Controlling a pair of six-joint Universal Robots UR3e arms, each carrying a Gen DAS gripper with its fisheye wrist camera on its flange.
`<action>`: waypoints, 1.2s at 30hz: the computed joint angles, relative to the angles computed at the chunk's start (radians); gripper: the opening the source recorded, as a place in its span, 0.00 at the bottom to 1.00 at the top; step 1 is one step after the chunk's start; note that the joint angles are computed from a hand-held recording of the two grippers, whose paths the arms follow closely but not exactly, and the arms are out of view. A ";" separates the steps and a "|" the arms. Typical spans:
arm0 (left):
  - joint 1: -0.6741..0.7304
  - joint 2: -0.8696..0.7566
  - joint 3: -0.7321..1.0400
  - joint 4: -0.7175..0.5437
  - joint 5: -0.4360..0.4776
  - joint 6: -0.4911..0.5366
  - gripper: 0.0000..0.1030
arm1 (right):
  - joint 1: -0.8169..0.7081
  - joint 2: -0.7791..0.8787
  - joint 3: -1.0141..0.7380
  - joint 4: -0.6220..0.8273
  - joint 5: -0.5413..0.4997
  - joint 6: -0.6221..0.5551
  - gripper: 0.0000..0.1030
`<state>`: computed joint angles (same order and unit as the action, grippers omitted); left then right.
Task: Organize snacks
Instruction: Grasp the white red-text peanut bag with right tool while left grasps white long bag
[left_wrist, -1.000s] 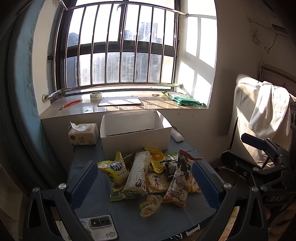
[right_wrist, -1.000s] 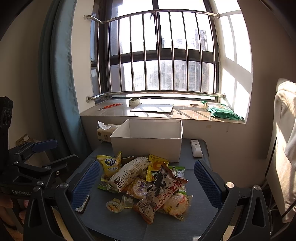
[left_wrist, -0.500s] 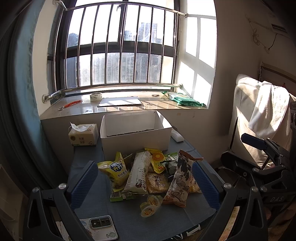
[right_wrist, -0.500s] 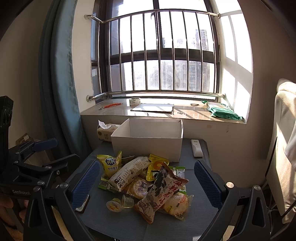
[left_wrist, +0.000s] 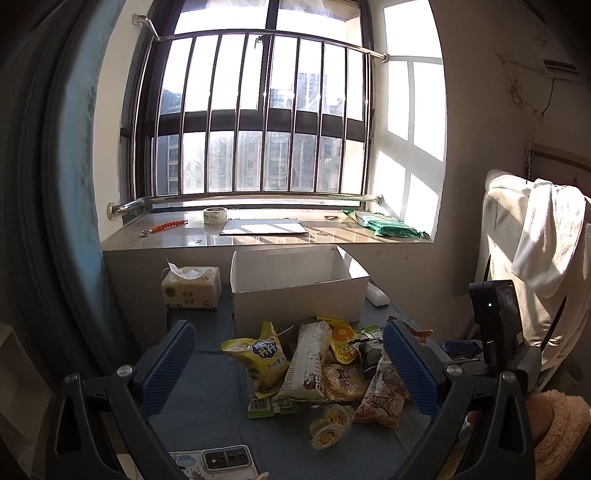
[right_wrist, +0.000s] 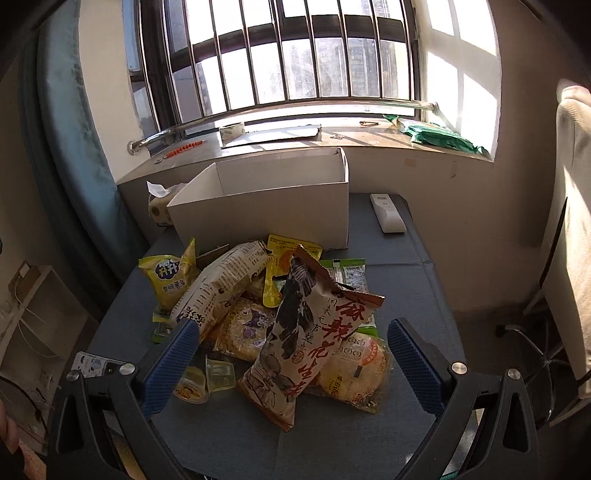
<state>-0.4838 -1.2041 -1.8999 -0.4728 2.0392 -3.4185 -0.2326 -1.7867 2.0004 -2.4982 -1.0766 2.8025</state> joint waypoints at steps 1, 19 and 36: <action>0.009 0.008 -0.009 -0.007 -0.007 0.000 1.00 | 0.020 0.066 -0.020 -0.012 -0.035 0.039 1.00; 0.321 -0.103 -0.052 -0.121 -0.486 0.090 1.00 | -0.156 0.014 0.128 -0.055 0.273 0.075 0.34; 0.250 -1.017 0.964 -0.625 -0.379 0.320 0.45 | -0.556 -0.408 0.113 0.717 0.569 -0.448 0.34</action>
<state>-0.2339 -2.2210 -0.9363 -1.0977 1.6601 -3.0986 -0.7882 -2.1943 2.1131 -1.7814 -0.5074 2.3548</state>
